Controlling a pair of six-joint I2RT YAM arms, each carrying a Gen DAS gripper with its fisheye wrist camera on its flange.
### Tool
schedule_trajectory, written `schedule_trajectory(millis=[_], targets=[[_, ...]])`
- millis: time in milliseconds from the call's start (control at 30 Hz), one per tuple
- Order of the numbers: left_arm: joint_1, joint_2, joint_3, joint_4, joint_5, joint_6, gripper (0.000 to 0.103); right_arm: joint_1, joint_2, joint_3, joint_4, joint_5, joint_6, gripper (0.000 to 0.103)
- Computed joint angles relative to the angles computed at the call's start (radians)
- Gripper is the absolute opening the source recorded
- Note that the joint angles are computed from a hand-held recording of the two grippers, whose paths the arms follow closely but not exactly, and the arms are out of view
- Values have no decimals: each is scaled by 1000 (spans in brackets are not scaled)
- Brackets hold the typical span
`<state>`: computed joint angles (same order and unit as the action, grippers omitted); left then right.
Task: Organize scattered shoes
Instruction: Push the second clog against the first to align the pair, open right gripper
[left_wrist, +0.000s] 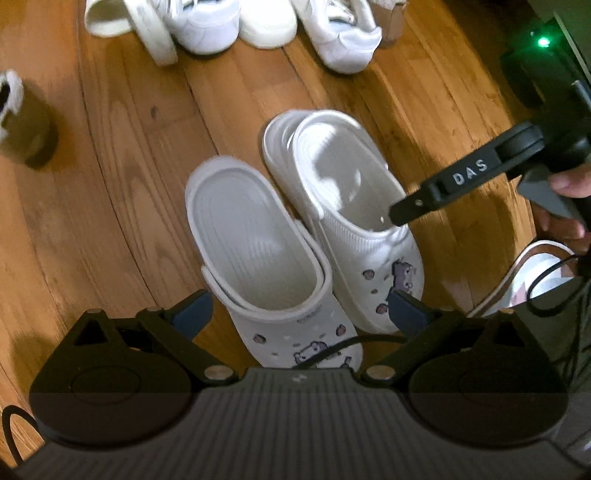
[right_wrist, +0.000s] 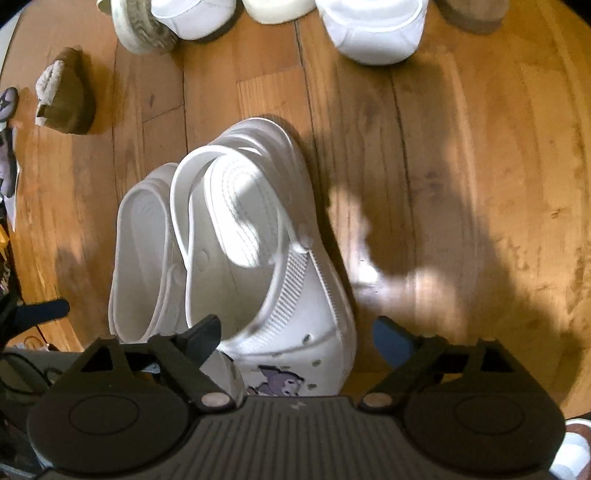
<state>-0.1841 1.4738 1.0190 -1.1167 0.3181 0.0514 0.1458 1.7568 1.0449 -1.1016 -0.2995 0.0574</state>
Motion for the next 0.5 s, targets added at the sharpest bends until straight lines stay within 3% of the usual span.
schedule_trajectory(millis=[100,333,400,500], targets=[[58,36,-2,7,27,-3,103,7,29,1,10,-6,18,91],[121,93,-9,44,-42,-21,103,37,71,-45,88,-14,63,88],[121,106,-6,44,-30,-15,103,45,80,-55,104,-36,66,74],[96,114,-12,52,-33,-14,103,104,113,-17,60,-31,27,66]])
